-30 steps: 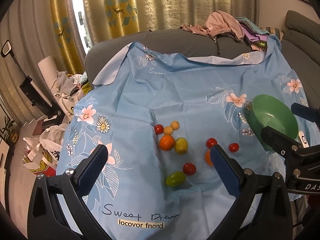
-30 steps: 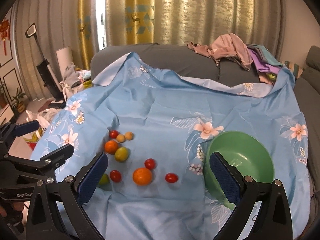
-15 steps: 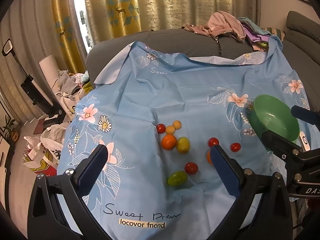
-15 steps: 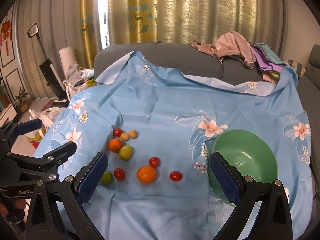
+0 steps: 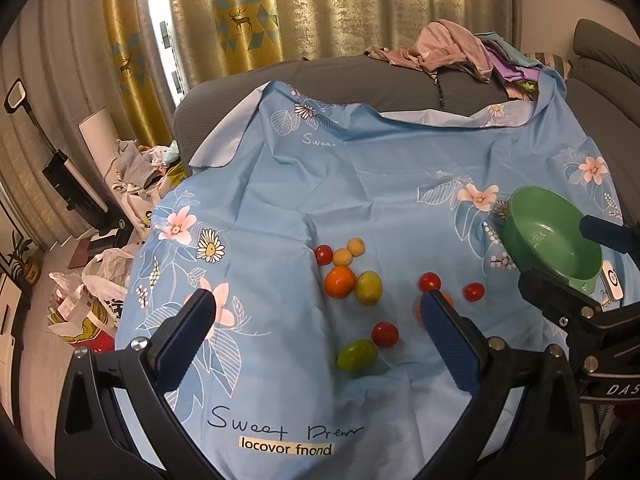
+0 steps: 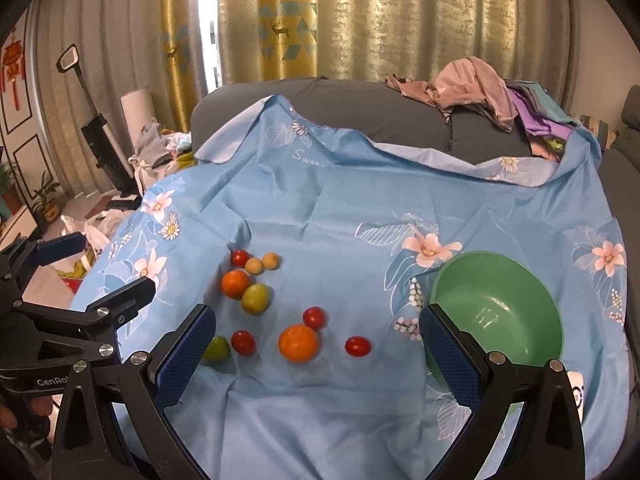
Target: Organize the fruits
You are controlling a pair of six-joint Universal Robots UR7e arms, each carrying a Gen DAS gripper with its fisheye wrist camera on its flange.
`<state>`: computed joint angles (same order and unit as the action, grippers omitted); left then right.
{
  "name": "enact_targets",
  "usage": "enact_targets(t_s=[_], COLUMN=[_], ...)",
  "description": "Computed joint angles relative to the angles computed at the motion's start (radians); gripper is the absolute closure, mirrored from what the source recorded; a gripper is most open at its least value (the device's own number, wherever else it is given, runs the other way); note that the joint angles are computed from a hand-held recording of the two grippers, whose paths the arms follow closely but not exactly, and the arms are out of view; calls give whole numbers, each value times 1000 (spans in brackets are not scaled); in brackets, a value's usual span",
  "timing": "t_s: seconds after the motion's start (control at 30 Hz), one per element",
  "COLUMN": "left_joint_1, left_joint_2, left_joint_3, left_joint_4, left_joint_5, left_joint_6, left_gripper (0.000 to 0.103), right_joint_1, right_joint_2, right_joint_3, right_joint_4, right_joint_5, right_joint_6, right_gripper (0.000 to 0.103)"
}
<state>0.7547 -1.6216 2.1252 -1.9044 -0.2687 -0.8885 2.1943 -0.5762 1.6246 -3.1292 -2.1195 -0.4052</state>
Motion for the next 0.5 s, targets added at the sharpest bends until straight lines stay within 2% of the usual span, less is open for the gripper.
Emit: enact_targets(t_s=[0.5], left_joint_1=[28], left_joint_2=[28], left_joint_3=[-4], left_joint_4=[-48], left_joint_5=[-13], left_joint_6=[35], left_gripper=[1], right_joint_1=[-14], right_joint_2=[6], right_joint_3=[-14], right_joint_4=[40], right_joint_5=[12], right_joint_6=[13], right_gripper=[1])
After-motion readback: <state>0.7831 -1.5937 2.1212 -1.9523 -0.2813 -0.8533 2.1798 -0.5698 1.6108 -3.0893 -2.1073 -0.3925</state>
